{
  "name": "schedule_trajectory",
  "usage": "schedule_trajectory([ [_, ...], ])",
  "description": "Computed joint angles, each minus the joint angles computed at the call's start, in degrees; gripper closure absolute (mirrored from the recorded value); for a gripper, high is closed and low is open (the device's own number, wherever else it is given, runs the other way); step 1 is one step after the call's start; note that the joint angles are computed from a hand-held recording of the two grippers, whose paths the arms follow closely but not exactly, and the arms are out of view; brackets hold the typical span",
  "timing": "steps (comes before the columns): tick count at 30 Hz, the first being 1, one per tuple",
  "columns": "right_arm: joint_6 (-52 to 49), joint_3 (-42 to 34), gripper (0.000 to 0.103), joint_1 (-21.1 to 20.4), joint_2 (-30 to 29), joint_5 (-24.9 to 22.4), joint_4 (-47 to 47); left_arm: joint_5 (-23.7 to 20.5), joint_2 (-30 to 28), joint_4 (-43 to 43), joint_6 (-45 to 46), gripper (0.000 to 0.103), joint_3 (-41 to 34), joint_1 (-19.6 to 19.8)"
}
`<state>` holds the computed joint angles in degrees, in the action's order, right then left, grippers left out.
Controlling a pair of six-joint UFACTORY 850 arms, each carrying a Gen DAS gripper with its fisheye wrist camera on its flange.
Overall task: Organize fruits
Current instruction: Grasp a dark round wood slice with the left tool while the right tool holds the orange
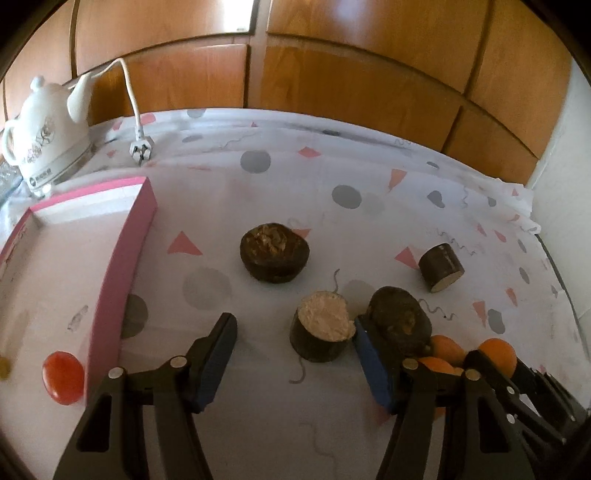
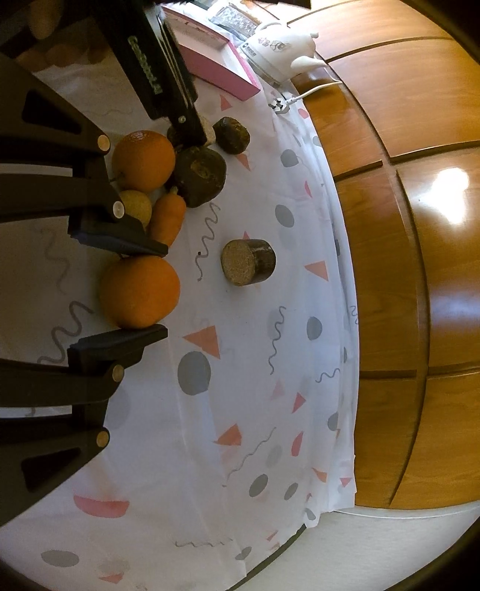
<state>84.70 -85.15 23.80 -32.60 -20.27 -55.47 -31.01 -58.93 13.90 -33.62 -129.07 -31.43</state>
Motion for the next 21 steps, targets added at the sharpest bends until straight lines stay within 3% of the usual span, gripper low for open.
schedule_trajectory([
  [2,0.31,0.13,0.066,-0.06,0.04,0.24,-0.18,1.39,0.60,-2.53,2.32,0.069,1.06,0.16],
  [15,0.27,0.56,0.066,-0.52,0.15,2.06,0.85,10.30,11.84,3.15,-1.31,0.071,20.77,-0.68],
  [21,0.19,0.53,0.066,-0.50,0.14,2.04,1.02,11.23,11.77,9.18,-5.72,0.071,21.54,-1.16],
])
